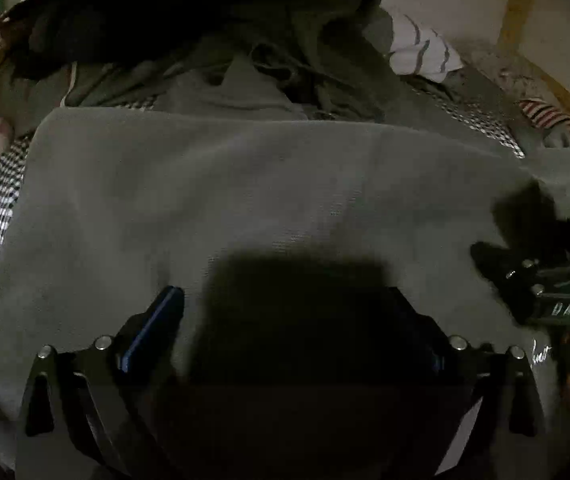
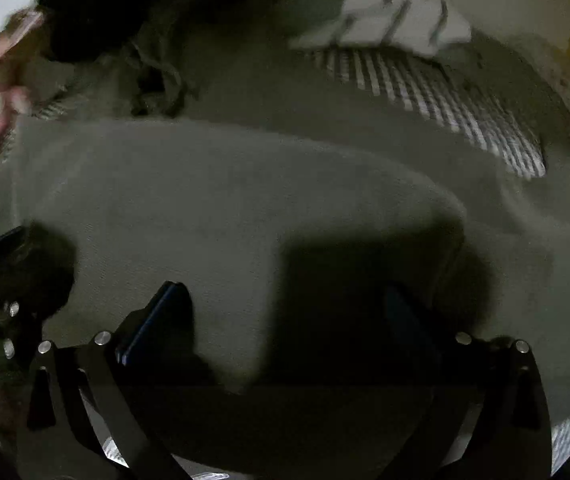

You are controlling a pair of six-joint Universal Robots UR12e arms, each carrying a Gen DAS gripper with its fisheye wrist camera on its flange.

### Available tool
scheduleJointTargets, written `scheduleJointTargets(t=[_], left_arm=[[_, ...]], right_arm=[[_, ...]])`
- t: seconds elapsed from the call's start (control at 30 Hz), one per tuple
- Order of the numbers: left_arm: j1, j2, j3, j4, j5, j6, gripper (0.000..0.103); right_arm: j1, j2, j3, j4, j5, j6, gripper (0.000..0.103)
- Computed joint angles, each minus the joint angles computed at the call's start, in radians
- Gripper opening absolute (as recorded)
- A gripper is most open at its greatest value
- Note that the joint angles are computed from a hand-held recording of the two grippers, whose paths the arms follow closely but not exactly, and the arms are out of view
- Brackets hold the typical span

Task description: Fold large clothes

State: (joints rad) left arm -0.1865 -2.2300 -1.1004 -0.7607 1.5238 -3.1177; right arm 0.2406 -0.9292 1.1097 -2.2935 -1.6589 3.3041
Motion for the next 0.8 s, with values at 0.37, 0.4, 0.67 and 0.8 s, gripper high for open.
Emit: scheduleJointTargets(t=[0.37,0.4,0.67,0.8], left_arm=[[0.005,-0.040,0.051,-0.004,0.023,0.012,0.099],[0.004,-0.039,0.050,-0.004,0.025,0.013,0.099],[0.003,-0.035,0.039,0.012,0.031,0.009,0.099],[0.005,-0.032,0.030,0.033,0.019,-0.001,0.099]], right_arm=[[0.059,-0.075,0.117,-0.055,-0.161,-0.179,0.099],[0.057,-0.076,0.124,-0.059,-0.155,-0.183,0.099],[-0.065,-0.169,0.285,-0.182,-0.012,0.086,0.100],[-0.061,-0.191,0.323,-0.293,0.005,0.099,0.100]])
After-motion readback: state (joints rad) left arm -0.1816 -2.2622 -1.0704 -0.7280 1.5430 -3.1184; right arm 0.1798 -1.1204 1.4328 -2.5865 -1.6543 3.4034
